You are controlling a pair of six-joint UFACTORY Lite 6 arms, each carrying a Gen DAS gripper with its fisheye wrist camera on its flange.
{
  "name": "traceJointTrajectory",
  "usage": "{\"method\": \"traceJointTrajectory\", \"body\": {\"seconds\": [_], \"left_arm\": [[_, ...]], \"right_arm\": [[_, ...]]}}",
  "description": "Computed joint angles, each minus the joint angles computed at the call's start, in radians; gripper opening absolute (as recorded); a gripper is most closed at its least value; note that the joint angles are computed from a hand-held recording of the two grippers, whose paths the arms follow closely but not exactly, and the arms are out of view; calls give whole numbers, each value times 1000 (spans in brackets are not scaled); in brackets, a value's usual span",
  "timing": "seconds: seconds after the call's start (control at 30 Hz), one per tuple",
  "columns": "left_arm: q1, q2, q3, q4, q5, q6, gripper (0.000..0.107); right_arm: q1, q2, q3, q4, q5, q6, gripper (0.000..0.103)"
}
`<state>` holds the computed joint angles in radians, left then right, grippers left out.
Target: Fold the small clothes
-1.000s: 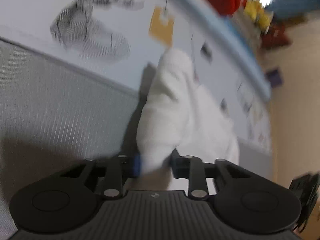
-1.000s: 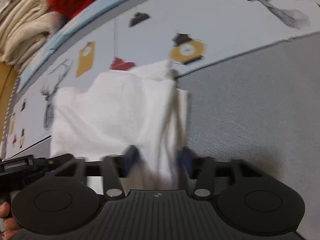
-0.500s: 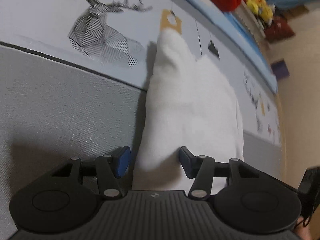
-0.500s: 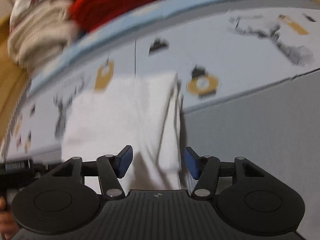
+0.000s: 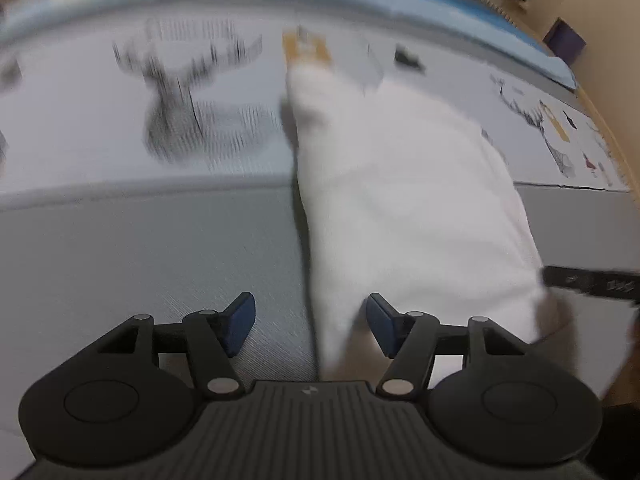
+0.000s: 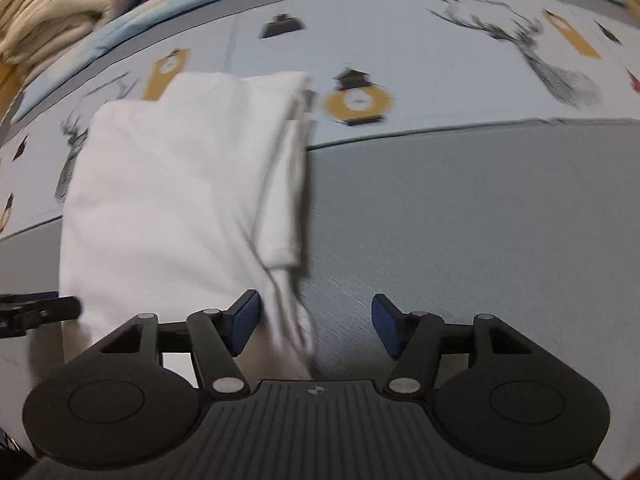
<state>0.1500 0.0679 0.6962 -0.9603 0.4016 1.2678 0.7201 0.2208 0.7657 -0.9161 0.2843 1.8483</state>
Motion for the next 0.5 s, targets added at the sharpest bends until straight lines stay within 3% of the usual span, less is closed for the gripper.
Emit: {"method": "traceJointTrajectory", "body": {"seconds": [0.1, 0.17, 0.23, 0.27, 0.3, 0.37, 0.4, 0.5], "left_arm": [[-59, -248, -153, -28, -145, 65, 90], [-58, -445, -234, 37, -138, 34, 91], [-73, -638, -295, 218, -126, -149, 91], [-78, -737, -318, 316, -110, -253, 91], [-87, -836, -337, 406, -80, -358, 91], [-84, -1013, -341, 510, 33, -511, 98], [-75, -1082, -331, 516, 93, -543, 103], [-27, -1355, -337, 530, 289, -596, 103]], "right_arm": [[126, -101, -26, -76, 218, 100, 58], [255, -179, -48, -164, 419, 189, 58], [388, -278, -84, -238, 591, 299, 60], [466, -328, -102, -272, 679, 356, 66], [547, -371, -114, -301, 762, 400, 75], [704, -406, -104, -310, 913, 436, 82], [780, -407, -89, -303, 983, 451, 83], [960, -367, -13, -231, 1164, 474, 83]]}}
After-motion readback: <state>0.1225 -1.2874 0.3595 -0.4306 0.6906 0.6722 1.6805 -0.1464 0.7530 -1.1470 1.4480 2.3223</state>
